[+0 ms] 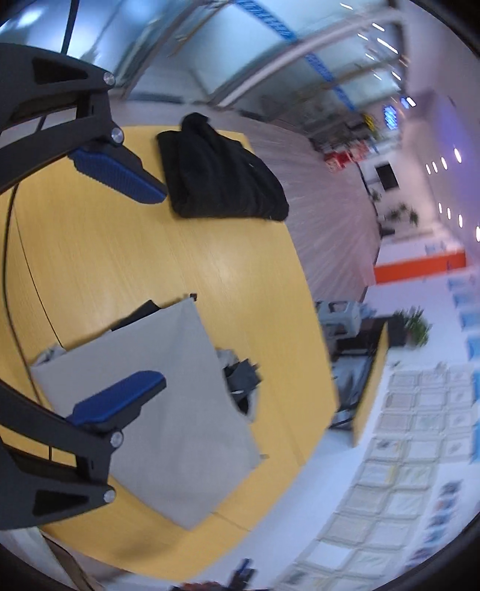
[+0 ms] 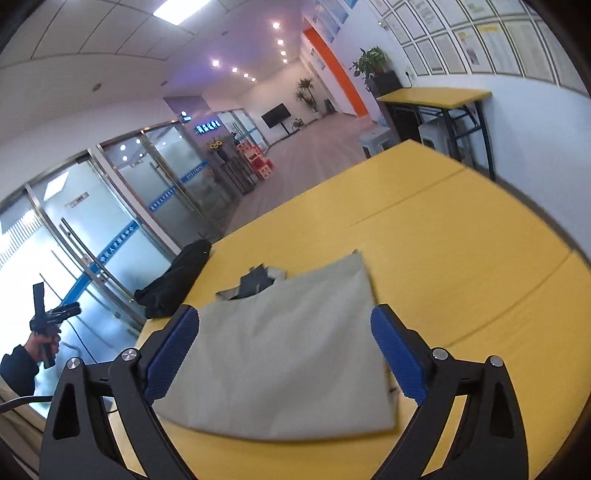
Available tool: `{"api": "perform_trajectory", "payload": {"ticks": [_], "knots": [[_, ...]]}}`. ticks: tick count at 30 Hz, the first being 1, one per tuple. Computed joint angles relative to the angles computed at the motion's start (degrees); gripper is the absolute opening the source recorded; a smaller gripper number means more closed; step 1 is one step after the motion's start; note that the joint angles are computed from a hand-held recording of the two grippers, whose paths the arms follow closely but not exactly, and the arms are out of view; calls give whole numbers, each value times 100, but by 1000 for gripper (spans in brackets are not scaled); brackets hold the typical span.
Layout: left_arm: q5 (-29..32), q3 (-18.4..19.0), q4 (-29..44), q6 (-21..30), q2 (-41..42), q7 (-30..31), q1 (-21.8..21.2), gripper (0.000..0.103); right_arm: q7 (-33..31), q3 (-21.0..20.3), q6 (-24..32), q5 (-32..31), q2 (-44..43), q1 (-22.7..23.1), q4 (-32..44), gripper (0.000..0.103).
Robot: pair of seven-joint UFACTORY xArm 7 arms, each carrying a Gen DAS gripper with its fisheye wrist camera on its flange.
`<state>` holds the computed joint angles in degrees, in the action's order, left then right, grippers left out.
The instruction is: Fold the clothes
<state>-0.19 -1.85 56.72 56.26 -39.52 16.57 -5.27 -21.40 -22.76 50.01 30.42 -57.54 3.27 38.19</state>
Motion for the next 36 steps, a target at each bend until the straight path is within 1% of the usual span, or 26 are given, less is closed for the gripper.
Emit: {"api": "perform_trajectory", "payload": {"ticks": [3,5,7,8,9,11,12,14,15,16,17,18,19,20,21,22,25,26,27,28,29,30,31,32,34,36], "knots": [[195,-527,-210,-132,298,245,-354,95,339,295,-139,316,-709,-96,-1007,96],[198,-737,-391,-299,612,517,-719,95,541,644,-360,389,-1090,-84,-1649,96],[218,-893,-486,-489,1071,853,-1060,95,817,847,-650,573,-1218,63,-2138,96],[254,-952,-492,-639,1335,949,-1161,95,1020,970,-690,542,-1248,34,-2301,96],[273,-984,-483,-820,1611,1038,-1253,95,1219,1121,-707,531,-1255,-14,-2443,94],[157,-932,-362,-1149,2186,1235,-1413,94,1660,1362,-799,509,-1349,-23,-2771,91],[22,-866,-280,-1338,2489,1412,-1492,94,2120,1389,-621,341,-1686,-247,-2920,91],[-373,-732,-98,-1723,3103,1950,-1626,94,2886,1295,-134,178,-2814,-836,-3369,93],[-518,-713,-13,-1884,3400,2229,-1659,94,3324,1254,322,-11,-3372,-1261,-3523,94],[-627,-718,94,-2036,3727,2509,-1669,93,3725,1254,621,-118,-3693,-1552,-3620,95],[-666,-742,216,-2157,4049,2710,-1654,92,4093,1178,812,-313,-3920,-1728,-3696,97],[-600,-767,382,-2188,4381,2782,-1627,91,4221,1264,762,-283,-3907,-1768,-3744,97],[-619,-786,586,-2117,4690,2860,-1599,91,4327,1312,582,-311,-3802,-1701,-3785,97],[-877,-859,760,-2061,4916,3071,-1505,91,4426,1354,393,-337,-3694,-1634,-3828,96],[-1312,-957,917,-2027,5100,3403,-1368,92,4574,1380,186,-412,-3547,-1536,-3853,96],[-1593,-1038,1022,-2025,5228,3648,-1271,94,4573,1452,-258,-312,-3161,-1358,-3807,96],[-1993,-1186,1160,-2129,5422,4119,-1140,98,4693,1448,-1634,-146,-1898,-725,-3578,96],[-2011,-1197,1182,-2133,5449,4165,-1140,98,4692,1384,-1995,-121,-1518,-526,-3486,90],[-2030,-1208,1206,-2137,5477,4211,-1139,99,4678,1344,-2127,-202,-1204,-430,-3365,77],[-2047,-1220,1230,-2140,5504,4257,-1137,99,4691,1312,-2228,-299,-908,-354,-3241,68],[-2068,-1225,1246,-2161,5526,4257,-1143,99,4730,1204,-2343,-485,-665,-231,-3142,44],[-2116,-1234,1236,-2220,5537,4201,-1158,99,4604,1194,-2352,-435,-660,-328,-3073,27],[-2187,-1261,1191,-2321,5530,4140,-1181,99,4519,1088,-2391,-500,-719,-360,-3036,20],[-2257,-1294,1128,-2443,5513,4081,-1212,99,4454,976,-2454,-572,-771,-377,-3000,9],[-2345,-1380,1014,-2672,5489,3900,-1336,99,4084,902,-2329,-857,-726,-410,-2662,7],[-2245,-1416,1004,-2915,5541,3494,-1572,99,3629,783,-2147,-1163,-666,-368,-2267,5]]}}
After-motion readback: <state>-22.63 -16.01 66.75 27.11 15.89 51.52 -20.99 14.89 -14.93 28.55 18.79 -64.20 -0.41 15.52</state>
